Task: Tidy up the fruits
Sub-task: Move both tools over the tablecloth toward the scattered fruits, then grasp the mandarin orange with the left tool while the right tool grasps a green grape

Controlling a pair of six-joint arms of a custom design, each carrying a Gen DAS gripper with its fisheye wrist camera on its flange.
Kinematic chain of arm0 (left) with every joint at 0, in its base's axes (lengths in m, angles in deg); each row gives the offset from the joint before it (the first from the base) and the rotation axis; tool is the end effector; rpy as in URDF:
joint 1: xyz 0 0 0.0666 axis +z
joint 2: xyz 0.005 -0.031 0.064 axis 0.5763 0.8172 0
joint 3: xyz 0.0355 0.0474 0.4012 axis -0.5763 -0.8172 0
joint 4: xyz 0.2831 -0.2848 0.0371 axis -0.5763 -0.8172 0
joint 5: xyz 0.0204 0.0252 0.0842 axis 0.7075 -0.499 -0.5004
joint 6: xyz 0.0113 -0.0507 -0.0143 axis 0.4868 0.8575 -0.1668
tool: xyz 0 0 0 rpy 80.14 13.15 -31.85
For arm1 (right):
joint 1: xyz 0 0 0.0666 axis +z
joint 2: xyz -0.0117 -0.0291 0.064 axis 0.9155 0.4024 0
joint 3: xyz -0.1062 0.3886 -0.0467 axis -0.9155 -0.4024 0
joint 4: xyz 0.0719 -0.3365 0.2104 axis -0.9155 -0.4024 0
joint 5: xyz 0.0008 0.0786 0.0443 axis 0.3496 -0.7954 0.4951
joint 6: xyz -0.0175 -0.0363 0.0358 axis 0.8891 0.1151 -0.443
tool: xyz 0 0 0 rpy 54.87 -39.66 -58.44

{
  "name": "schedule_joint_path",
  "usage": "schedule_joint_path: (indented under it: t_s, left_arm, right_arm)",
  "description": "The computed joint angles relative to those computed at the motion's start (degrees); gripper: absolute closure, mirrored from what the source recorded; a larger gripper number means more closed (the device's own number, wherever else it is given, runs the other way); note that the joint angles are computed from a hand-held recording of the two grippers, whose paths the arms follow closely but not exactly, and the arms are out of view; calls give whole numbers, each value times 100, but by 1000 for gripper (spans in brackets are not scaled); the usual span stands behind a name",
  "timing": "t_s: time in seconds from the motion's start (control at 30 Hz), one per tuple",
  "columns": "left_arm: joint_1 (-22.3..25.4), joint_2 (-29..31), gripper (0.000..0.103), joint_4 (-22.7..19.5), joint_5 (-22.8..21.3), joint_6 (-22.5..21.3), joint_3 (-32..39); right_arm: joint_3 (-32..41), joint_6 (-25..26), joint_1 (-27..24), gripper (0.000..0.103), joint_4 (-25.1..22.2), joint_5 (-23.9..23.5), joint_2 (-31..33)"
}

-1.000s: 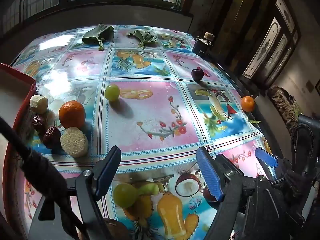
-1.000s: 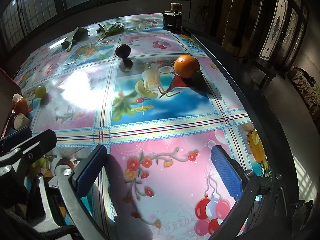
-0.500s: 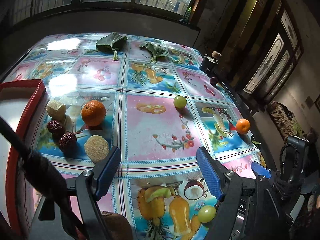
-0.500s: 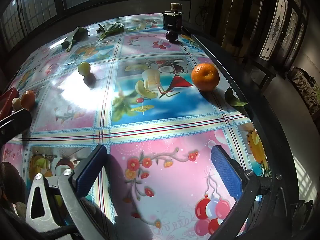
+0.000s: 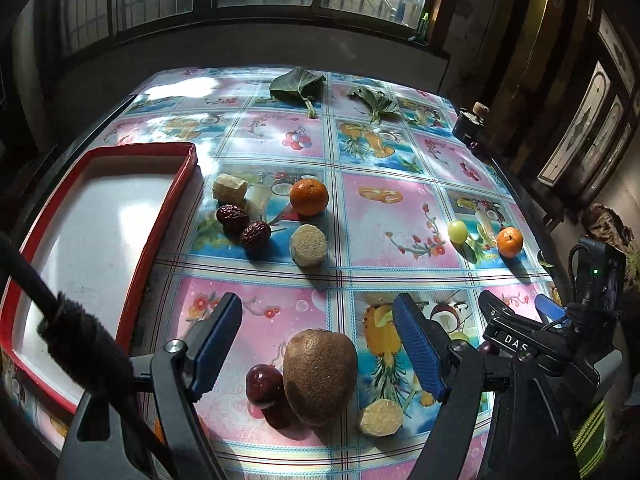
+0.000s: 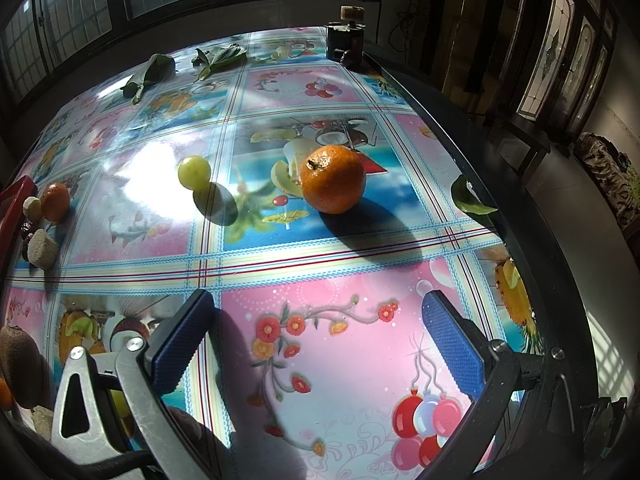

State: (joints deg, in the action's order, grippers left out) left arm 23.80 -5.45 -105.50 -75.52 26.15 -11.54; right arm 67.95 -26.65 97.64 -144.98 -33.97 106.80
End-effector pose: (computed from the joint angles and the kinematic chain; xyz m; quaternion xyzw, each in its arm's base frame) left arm 0.4412 -0.0915 0.4391 0.0294 0.9436 -0.0855 0.3185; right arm 0.4632 0.2639 0.3825 0.1083 0.9460 -0.0505 0.3014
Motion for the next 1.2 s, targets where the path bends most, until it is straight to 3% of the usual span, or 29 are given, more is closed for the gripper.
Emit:
schedule_joint_path:
  t_s: [0.1,0.17,0.2,0.3,0.33,0.4,0.47,0.57,0.63,0.67,0.7,0.8,0.93,1.07,1.13,1.2]
  left_arm:
    - [0,-186,25,-19,-208,-63,-141]
    - [20,-294,25,-54,-251,-65,-209]
    - [20,-340,25,-71,-311,-82,-230]
    - [22,-505,25,-86,-530,-189,-306]
    - [28,-559,25,-78,-600,-230,-340]
    - [69,-653,25,-91,-696,-284,-402]
    - [140,-737,25,-134,-736,-313,-456]
    - [258,-822,25,-168,-765,-319,-500]
    - [346,-883,25,-172,-722,-295,-545]
    - [380,-907,25,-180,-707,-304,-560]
    - [411,-938,25,-187,-709,-301,-576]
    - [506,-1002,25,-206,-717,-309,-621]
    - [570,-1001,25,-285,-781,-282,-665]
    - [711,-947,25,-358,-674,-262,-621]
    - [765,-975,25,-344,-676,-303,-632]
    - [799,-1012,25,-341,-705,-324,-652]
  right_arm:
    - [72,481,-19,2,-140,-475,-88]
    - [-252,193,5,2,384,-502,-477]
    - [-467,1,-20,1,750,-832,-699]
    - [-852,-228,-110,1,1779,-2714,-992]
    - [-875,-264,-51,1,1903,-2874,-1035]
    - [-678,-80,200,1,1734,-2684,-1020]
    - [-396,133,520,0,1365,-2110,-1006]
    - [-358,58,862,0,1493,-1141,-1236]
    - [-503,-514,812,0,1707,-1629,-1343]
    - [-505,-769,695,0,1694,-2275,-1279]
    - [-394,-854,669,1,1491,-2475,-1151]
    - [155,-762,1056,1,342,-1001,-736]
    - [634,-570,1191,1,-485,-623,-313]
    - [1219,-141,1280,1,-1130,69,181]
    - [1808,-100,1306,1,-1837,441,613]
    - [2072,11,1418,1,-2139,957,788]
